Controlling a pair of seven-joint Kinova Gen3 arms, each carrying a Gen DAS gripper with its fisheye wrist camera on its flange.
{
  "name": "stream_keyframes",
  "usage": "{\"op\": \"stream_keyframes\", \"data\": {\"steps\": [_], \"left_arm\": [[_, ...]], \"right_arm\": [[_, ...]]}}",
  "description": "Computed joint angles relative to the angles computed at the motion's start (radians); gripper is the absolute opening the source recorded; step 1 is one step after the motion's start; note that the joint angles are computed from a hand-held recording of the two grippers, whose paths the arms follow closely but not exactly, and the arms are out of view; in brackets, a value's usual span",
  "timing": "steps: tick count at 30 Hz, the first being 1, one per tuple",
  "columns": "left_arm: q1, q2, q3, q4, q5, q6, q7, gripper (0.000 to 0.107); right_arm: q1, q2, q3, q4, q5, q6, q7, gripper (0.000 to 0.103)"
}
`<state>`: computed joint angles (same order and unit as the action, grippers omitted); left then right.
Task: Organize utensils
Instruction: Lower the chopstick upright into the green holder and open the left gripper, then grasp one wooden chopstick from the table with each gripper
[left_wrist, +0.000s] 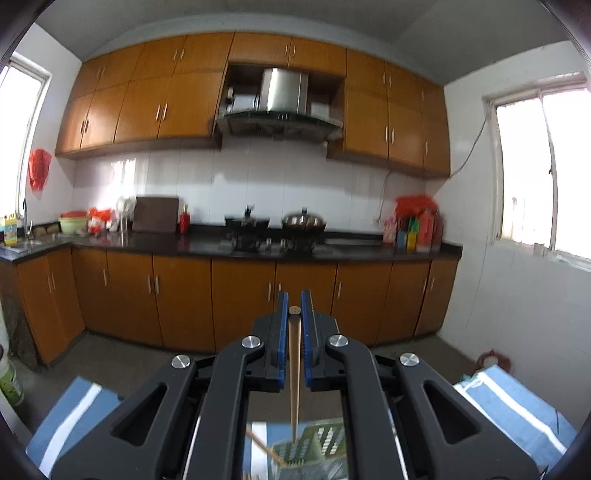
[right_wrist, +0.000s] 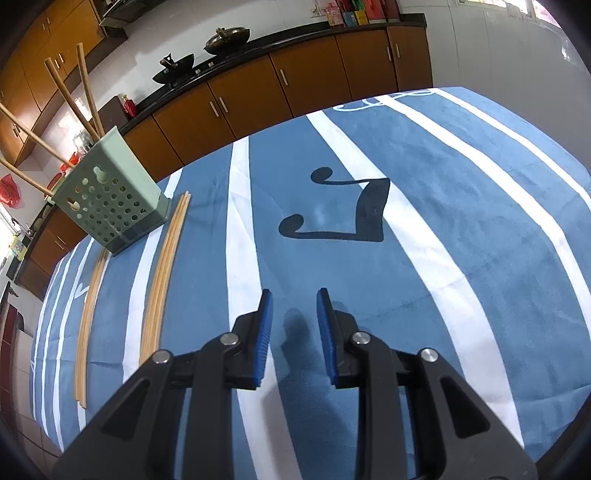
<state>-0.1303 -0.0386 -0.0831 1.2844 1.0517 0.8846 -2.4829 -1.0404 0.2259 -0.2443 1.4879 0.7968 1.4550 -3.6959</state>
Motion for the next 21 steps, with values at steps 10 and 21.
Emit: {"op": "stream_keyframes", "data": {"steps": [10, 21], "left_arm": [[-0.062, 0.04, -0.007, -0.019, -0.001, 0.169, 0.037, 0.007], [-0.168, 0.026, -0.062, -0.025, 0.131, 0.312, 0.001, 0.045]], "right_arm": [[-0.025, 0.041, 0.014, -0.072, 0.012, 0.009, 0.064, 0.025], [-0.081, 0.097, 0.049, -0.193, 0.03, 0.031, 0.169, 0.025]]}}
